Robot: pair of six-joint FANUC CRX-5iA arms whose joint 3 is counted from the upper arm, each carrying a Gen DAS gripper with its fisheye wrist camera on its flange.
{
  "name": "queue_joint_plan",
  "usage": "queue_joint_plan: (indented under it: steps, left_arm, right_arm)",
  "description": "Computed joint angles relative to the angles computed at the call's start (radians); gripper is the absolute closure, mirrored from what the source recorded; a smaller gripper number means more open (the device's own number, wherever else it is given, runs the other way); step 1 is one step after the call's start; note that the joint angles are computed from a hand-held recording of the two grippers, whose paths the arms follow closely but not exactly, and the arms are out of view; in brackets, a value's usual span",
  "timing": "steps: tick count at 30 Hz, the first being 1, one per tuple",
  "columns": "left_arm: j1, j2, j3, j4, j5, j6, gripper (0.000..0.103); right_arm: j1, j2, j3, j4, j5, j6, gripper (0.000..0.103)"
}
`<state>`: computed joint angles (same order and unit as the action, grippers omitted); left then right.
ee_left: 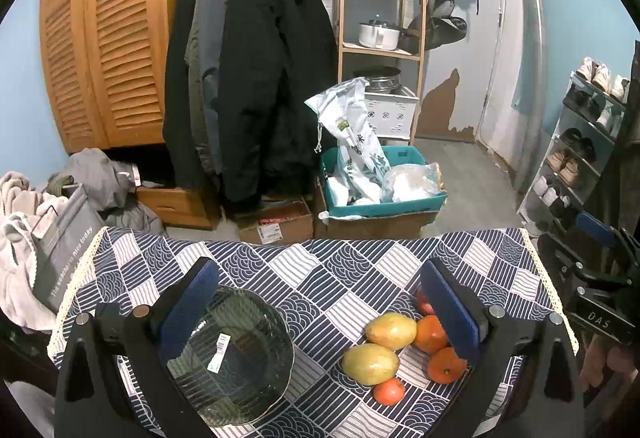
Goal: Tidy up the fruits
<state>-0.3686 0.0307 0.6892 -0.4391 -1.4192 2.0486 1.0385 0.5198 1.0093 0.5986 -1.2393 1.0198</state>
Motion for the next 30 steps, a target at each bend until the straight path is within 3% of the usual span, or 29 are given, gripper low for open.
queue_joint_plan:
  steps: [30]
  left_arm:
    - [-0.005, 0.001, -0.002, -0.001, 0.004, 0.005, 0.001]
  right_arm:
    - [0.003, 0.005, 0.009, 0.004, -0.003, -0.001, 0.014]
